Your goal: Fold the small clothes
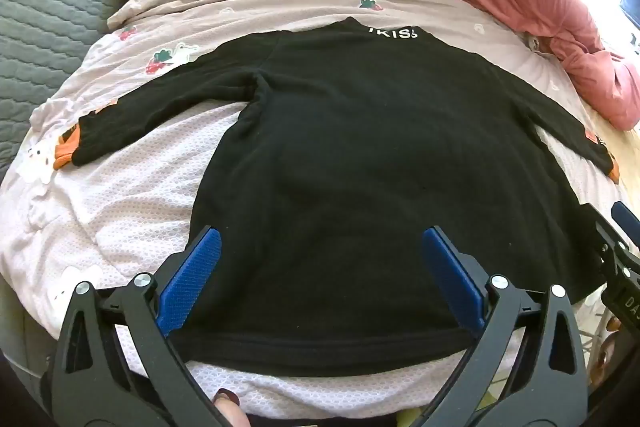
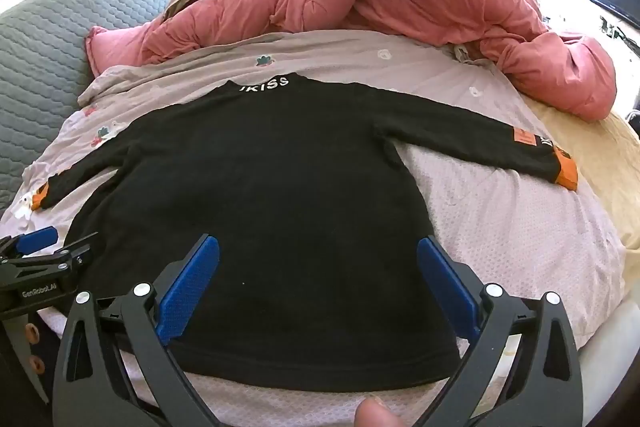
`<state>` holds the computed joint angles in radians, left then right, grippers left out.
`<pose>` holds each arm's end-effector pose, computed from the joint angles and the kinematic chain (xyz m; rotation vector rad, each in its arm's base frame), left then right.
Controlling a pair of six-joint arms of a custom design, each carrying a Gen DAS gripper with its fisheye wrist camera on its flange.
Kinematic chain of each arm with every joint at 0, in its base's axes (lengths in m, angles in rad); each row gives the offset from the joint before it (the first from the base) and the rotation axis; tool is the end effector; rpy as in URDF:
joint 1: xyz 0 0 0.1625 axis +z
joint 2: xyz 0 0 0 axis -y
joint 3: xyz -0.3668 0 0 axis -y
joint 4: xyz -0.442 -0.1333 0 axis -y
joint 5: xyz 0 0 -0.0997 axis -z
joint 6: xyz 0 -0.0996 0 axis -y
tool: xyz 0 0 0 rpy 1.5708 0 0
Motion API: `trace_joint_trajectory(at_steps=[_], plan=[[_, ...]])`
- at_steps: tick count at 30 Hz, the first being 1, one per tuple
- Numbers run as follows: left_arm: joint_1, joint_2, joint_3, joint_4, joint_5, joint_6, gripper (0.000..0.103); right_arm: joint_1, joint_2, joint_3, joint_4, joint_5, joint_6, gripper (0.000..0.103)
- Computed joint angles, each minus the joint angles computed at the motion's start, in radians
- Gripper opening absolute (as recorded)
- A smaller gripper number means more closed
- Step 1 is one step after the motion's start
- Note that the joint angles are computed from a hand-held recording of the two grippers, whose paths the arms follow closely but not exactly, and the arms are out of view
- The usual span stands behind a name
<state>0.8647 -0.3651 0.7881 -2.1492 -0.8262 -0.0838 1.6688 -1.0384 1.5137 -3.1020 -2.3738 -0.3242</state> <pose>-0.4023 -0.7812 0.0551 0.6810 2.3616 -0.5457 0.1287 -0.6792 0.3290 -0.0659 -2.0831 1.0753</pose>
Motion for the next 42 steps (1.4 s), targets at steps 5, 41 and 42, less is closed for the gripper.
trace_joint_trajectory(at_steps=[5, 41, 42], plan=[[-0.002, 0.005, -0.003, -0.007, 0.007, 0.002, 0.095, 0.001, -0.01, 0.006, 0.017, 0.01, 0.012, 0.099], [0.002, -0.018, 0.027, -0.036, 0.011, 0.011, 0.095, 0.023, 0.046, -0.014, -0.047, -0.024, -0.061, 0.099], [0.002, -0.018, 0.028, -0.037, 0.011, 0.011, 0.095, 0.023, 0.045, -0.014, -0.043, -0.023, -0.059, 0.099]])
